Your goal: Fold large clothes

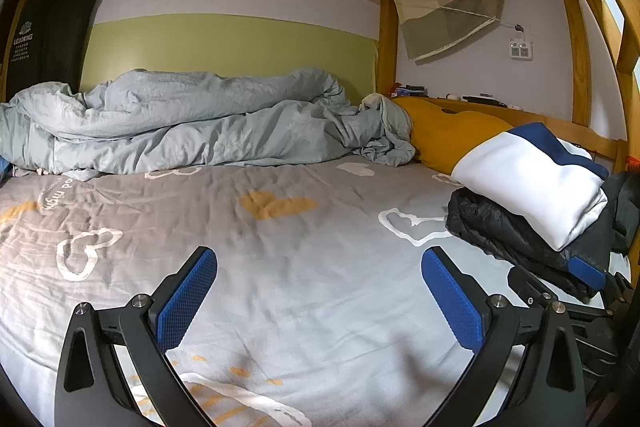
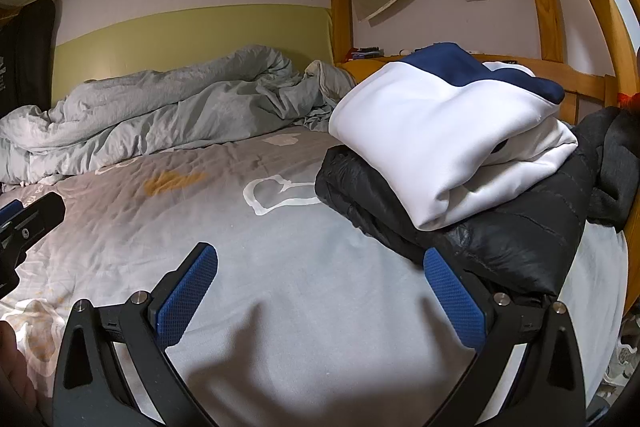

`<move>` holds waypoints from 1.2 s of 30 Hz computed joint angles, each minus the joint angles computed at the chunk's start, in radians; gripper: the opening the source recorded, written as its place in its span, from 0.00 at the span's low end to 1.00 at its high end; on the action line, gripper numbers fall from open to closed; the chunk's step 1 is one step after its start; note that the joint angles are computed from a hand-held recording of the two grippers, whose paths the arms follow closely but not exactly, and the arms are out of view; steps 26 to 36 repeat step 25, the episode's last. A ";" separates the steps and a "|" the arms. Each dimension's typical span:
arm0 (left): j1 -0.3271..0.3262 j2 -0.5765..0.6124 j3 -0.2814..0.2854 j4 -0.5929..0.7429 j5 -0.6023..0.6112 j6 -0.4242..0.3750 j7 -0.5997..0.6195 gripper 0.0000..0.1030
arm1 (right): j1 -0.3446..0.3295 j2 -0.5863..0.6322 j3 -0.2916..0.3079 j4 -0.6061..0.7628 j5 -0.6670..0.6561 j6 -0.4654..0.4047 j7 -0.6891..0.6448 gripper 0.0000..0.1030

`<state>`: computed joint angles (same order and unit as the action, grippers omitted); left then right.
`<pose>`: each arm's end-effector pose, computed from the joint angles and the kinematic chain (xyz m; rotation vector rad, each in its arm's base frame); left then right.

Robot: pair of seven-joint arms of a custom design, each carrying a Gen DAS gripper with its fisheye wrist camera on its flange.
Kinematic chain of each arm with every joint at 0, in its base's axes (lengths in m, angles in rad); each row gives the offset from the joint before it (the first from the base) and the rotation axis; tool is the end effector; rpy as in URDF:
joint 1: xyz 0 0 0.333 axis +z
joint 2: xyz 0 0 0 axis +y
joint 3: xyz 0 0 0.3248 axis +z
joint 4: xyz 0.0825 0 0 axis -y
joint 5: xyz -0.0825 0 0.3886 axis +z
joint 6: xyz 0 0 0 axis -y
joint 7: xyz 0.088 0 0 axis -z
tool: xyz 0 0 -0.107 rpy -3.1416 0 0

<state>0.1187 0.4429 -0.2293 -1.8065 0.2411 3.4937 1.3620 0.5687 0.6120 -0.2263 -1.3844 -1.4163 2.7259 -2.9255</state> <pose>0.6900 -0.0773 0.4670 -1.4131 1.5561 -1.2378 0.6916 0.3304 0.4200 -1.3535 1.6188 -1.0468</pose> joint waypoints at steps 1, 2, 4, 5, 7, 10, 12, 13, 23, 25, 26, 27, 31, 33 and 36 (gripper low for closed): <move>-0.002 0.000 0.002 0.000 -0.001 0.000 0.001 1.00 | 0.000 0.000 0.000 -0.001 0.001 -0.001 0.000 0.99; -0.002 0.000 0.002 0.001 -0.001 -0.001 0.001 1.00 | 0.001 -0.001 -0.001 -0.002 0.000 -0.002 0.001 0.99; 0.002 0.001 -0.002 0.002 0.002 -0.002 -0.002 1.00 | -0.001 0.001 -0.001 0.001 -0.003 0.004 0.002 0.99; 0.001 0.000 -0.001 0.001 0.001 -0.001 -0.002 1.00 | 0.000 0.001 -0.002 0.001 -0.004 0.003 0.003 0.99; -0.006 -0.001 0.006 -0.001 -0.003 0.004 0.002 1.00 | 0.000 0.000 -0.002 -0.001 -0.005 0.002 0.004 0.99; -0.001 0.002 0.003 0.003 0.004 0.002 0.004 1.00 | 0.001 -0.004 -0.004 -0.004 -0.013 0.001 0.010 0.99; 0.000 0.004 0.003 0.009 0.006 -0.004 0.006 1.00 | -0.001 -0.005 -0.001 -0.005 -0.013 0.001 0.008 0.99; 0.000 0.002 0.002 0.006 0.005 -0.003 0.005 1.00 | -0.001 -0.005 0.000 -0.006 -0.013 0.000 0.008 0.99; -0.048 -0.003 0.052 -0.002 -0.048 0.002 0.028 1.00 | -0.005 -0.010 0.007 -0.009 -0.011 -0.008 0.000 0.99; -0.060 -0.006 0.062 -0.007 -0.059 0.007 0.043 1.00 | -0.004 -0.011 0.007 -0.010 -0.011 -0.008 0.000 0.99; -0.060 -0.006 0.062 -0.007 -0.059 0.007 0.043 1.00 | -0.004 -0.011 0.007 -0.010 -0.011 -0.008 0.000 0.99; -0.060 -0.006 0.062 -0.007 -0.059 0.007 0.043 1.00 | -0.004 -0.011 0.007 -0.010 -0.011 -0.008 0.000 0.99; -0.060 -0.006 0.062 -0.007 -0.059 0.007 0.043 1.00 | -0.004 -0.011 0.007 -0.010 -0.011 -0.008 0.000 0.99; -0.060 -0.006 0.062 -0.007 -0.059 0.007 0.043 1.00 | -0.004 -0.011 0.007 -0.010 -0.011 -0.008 0.000 0.99; -0.060 -0.006 0.062 -0.007 -0.059 0.007 0.043 1.00 | -0.004 -0.011 0.007 -0.010 -0.011 -0.008 0.000 0.99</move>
